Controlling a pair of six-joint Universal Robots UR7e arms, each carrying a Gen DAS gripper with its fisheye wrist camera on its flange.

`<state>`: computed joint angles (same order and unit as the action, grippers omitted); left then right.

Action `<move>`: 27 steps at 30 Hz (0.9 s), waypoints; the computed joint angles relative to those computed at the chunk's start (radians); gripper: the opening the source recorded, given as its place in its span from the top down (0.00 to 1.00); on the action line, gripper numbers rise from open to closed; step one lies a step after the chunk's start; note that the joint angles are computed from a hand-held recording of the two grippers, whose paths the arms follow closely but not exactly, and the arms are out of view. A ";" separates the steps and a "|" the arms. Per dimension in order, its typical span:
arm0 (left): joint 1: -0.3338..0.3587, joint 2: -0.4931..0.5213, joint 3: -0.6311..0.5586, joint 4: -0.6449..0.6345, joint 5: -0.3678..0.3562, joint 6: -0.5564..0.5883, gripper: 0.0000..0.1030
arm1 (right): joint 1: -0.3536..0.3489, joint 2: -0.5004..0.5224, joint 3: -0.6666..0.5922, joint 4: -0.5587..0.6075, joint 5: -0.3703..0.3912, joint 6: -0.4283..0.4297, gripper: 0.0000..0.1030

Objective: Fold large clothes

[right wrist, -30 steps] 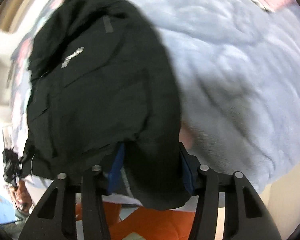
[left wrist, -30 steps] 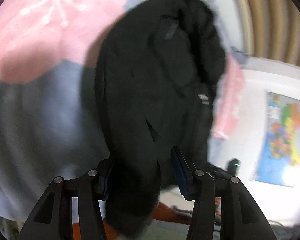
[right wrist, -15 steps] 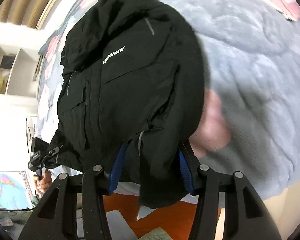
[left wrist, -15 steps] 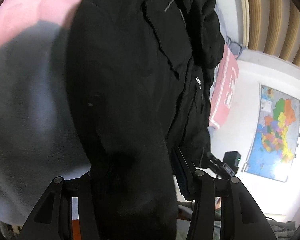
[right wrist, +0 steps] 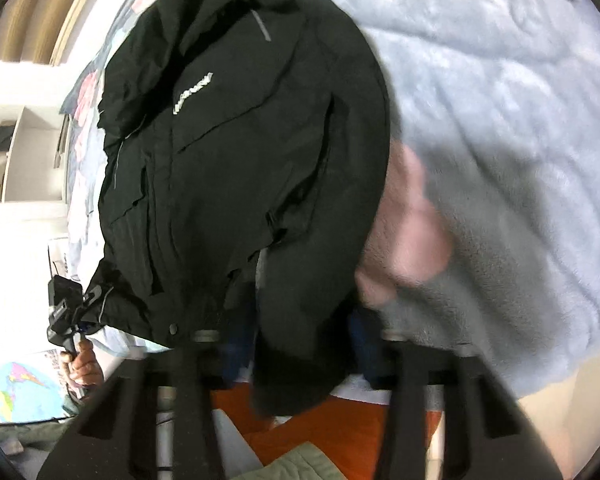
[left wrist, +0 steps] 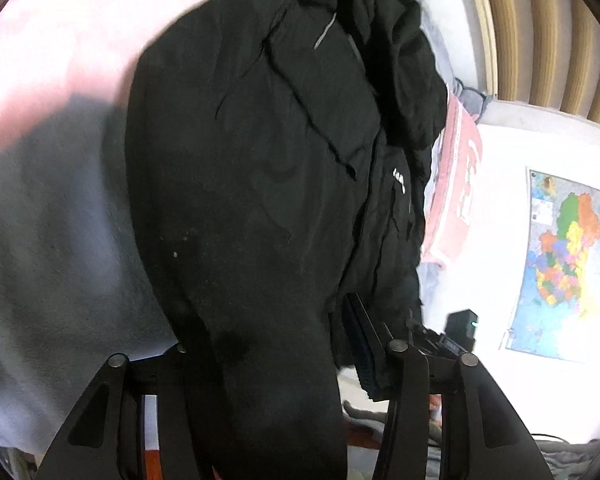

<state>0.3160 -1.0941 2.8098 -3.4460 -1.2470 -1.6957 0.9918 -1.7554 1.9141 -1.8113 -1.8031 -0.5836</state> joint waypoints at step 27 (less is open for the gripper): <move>0.314 -0.257 -0.529 0.346 0.201 0.778 0.82 | 0.454 0.428 -0.528 -0.252 0.082 0.135 0.86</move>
<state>0.6301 -1.3511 2.2808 -3.0999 -1.0461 -0.9173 1.4458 -1.3277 1.3856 -2.0632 -1.7209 -0.4489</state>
